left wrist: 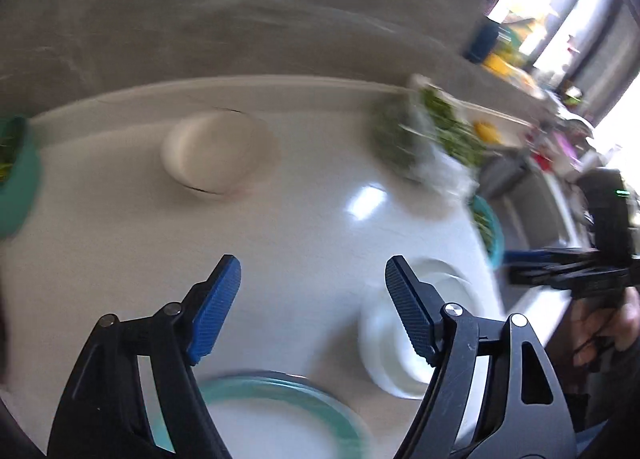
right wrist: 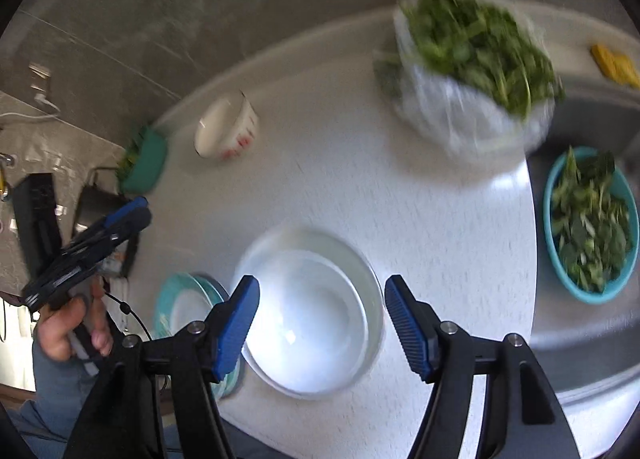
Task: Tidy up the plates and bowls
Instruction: 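Move both grippers to the red-floral white bowl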
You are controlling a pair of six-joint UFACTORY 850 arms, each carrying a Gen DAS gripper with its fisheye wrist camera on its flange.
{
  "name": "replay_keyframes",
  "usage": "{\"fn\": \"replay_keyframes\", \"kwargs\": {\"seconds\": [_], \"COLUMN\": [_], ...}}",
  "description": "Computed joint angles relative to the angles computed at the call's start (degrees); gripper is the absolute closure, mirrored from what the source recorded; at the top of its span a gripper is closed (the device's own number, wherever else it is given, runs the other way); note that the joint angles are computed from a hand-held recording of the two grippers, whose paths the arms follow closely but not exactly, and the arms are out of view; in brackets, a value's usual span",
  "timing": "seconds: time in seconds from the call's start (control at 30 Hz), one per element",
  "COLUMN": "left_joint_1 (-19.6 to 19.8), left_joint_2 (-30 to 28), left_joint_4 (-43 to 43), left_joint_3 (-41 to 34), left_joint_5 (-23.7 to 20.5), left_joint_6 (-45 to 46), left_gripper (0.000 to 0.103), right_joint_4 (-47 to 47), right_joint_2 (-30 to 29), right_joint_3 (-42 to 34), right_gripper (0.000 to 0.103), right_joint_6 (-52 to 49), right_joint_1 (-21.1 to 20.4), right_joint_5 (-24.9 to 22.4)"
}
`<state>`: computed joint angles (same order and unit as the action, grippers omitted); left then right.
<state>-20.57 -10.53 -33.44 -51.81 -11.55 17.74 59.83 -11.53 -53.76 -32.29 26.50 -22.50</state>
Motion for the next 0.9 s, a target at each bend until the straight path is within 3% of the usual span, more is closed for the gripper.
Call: {"fn": "replay_keyframes", "kwargs": {"seconds": [0.13,0.23,0.4,0.5,0.6,0.73,0.77,0.8,0.9], "left_joint_1": [6.97,10.66,12.93,14.28,16.29,18.11,18.41,18.87,20.24], "left_joint_2": [-2.07,-5.39,-13.46,-19.31,-24.95,-30.44,-31.71,-32.99,-36.4], "left_joint_4": [4.0,-5.35,-13.24,-17.24,-21.11,-21.27,-21.66,-22.38,-26.1], "left_joint_3": [-1.98,-4.32,-10.1,-15.0,-19.75,-25.42,-26.85,-28.24,-31.59], "left_joint_5": [-1.93,-4.07,-7.8,-10.53,-12.83,-16.52,-17.37,-18.51,-22.05], "left_joint_6": [-2.45,7.31,15.32,17.68,20.58,20.48,21.19,22.03,25.47], "left_gripper": [0.029,0.029,0.029,0.029,0.03,0.031,0.036,0.047,0.058], "right_joint_4": [0.54,-0.75,-2.1,-10.76,-8.85,-2.78,-2.16,-1.23,0.3], "right_joint_2": [-3.03,-8.58,-21.81,-30.27,-38.37,-44.91,-46.02,-47.43,-49.17], "right_joint_3": [-6.23,-13.87,-29.78,-40.48,-49.9,-56.29,-57.46,-58.93,-60.53], "right_gripper": [0.035,0.035,0.035,0.035,0.035,0.036,0.036,0.037,0.038], "right_joint_6": [-1.59,-1.14,3.16,13.54,15.2,13.62,13.68,13.29,13.13], "right_joint_1": [0.91,1.87,2.15,2.71,2.13,0.91,0.78,0.56,0.12], "right_joint_5": [0.28,-1.46,-7.96,-10.47,-16.03,-22.26,-23.12,-24.5,-25.74]}}
